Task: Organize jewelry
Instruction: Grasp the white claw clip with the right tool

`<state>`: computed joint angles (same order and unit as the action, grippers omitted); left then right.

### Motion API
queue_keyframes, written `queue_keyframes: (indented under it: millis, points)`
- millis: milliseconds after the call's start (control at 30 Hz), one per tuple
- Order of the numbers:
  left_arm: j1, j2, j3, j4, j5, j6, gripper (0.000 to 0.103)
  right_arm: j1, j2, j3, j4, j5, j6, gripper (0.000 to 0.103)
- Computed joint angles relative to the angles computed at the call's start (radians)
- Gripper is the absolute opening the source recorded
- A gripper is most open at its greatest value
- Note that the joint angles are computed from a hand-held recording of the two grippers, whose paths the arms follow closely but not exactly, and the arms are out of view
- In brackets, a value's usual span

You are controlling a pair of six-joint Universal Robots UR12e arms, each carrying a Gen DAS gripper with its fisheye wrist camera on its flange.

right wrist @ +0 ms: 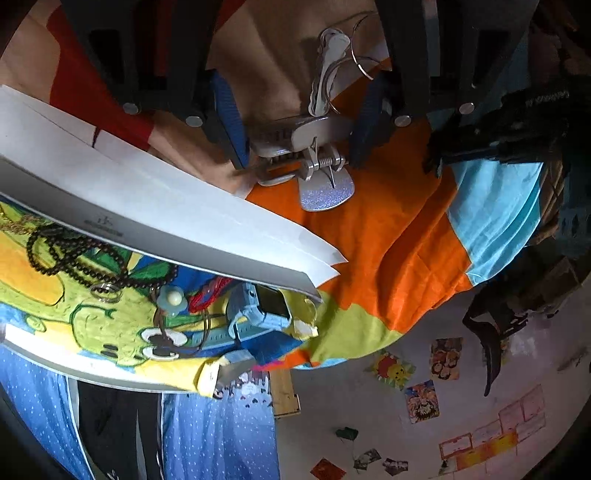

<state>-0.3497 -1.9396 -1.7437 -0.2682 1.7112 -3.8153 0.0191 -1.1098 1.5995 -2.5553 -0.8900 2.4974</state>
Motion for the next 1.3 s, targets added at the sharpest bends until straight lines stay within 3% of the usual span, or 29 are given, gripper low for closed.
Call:
queue_keyframes:
  millis: [167,200,267,533,567,633,667,700,867,1100,1300]
  points:
    - [0.002,-0.006,0.021,0.007,0.018,-0.004,0.01,-0.019,-0.026,0.032,-0.073,0.038,0.028,0.051]
    - [0.002,-0.008,0.026,0.013,0.022,0.002,0.01,-0.023,-0.031,0.036,-0.087,0.046,0.036,0.025]
    - [0.002,-0.016,0.041,0.027,0.03,0.019,0.01,-0.03,-0.041,0.041,-0.127,0.039,0.069,0.003]
    - [0.006,-0.045,0.083,0.026,0.017,0.044,0.01,-0.053,-0.037,0.024,-0.065,0.015,0.093,0.004]
    - [0.005,-0.047,0.083,0.021,0.013,0.045,0.01,-0.057,-0.039,0.027,-0.056,0.007,0.111,0.006]
    - [0.002,-0.048,0.081,0.014,0.01,0.047,0.01,-0.066,-0.042,0.037,-0.048,0.004,0.137,0.034]
    - [0.001,-0.048,0.079,0.011,0.005,0.047,0.01,-0.071,-0.045,0.045,-0.052,0.006,0.149,0.063]
    - [0.0,-0.048,0.078,0.008,-0.001,0.047,0.01,-0.078,-0.048,0.056,-0.058,0.02,0.159,0.071]
    - [-0.011,-0.047,0.071,-0.006,-0.022,0.064,0.01,-0.089,-0.06,0.092,-0.122,-0.024,0.207,0.072]
    - [-0.019,-0.047,0.072,-0.014,-0.036,0.075,0.01,-0.072,-0.044,0.062,-0.006,-0.111,0.183,0.072]
    - [-0.022,-0.043,0.071,-0.016,-0.041,0.076,0.01,-0.082,-0.037,0.057,0.016,-0.084,0.222,0.063]
